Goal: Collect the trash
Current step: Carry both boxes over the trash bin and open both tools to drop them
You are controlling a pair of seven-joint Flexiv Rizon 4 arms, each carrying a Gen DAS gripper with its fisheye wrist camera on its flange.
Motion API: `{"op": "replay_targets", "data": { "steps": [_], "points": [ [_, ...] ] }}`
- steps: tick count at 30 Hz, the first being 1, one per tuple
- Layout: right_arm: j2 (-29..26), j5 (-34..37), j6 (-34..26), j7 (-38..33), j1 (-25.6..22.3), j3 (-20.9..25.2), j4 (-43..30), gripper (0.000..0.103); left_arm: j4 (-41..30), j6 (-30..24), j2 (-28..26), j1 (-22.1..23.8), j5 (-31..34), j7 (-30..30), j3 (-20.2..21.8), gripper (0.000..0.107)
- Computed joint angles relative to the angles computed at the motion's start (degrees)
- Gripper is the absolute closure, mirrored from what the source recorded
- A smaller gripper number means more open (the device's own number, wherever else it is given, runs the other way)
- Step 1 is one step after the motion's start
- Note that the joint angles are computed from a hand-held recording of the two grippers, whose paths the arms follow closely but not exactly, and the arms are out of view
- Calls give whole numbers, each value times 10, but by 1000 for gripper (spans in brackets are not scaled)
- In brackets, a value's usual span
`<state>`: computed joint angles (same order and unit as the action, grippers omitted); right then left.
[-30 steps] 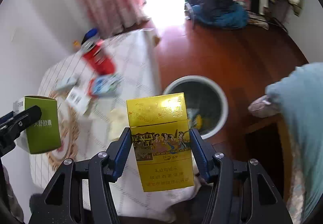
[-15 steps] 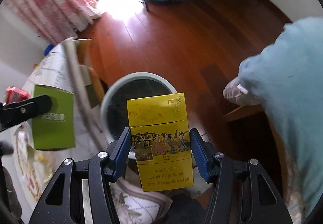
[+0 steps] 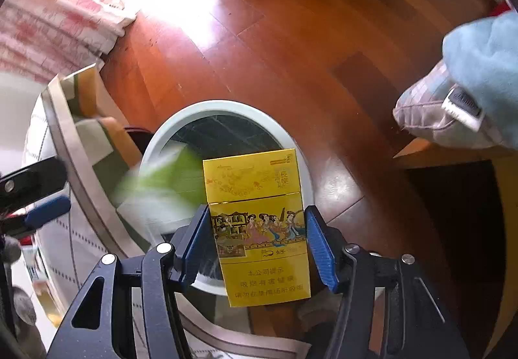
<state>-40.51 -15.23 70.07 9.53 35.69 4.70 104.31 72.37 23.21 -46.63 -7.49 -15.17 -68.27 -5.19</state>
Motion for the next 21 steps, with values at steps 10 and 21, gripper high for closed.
{"op": "replay_targets", "data": {
  "steps": [10,21],
  "points": [
    [37,-28,-35,51,33,-26,22,4,77,68,64,-4,14,16,8,6],
    [101,-100,-256,33,52,24,-34,4,251,269,205,-3,67,60,31,6]
  ]
}}
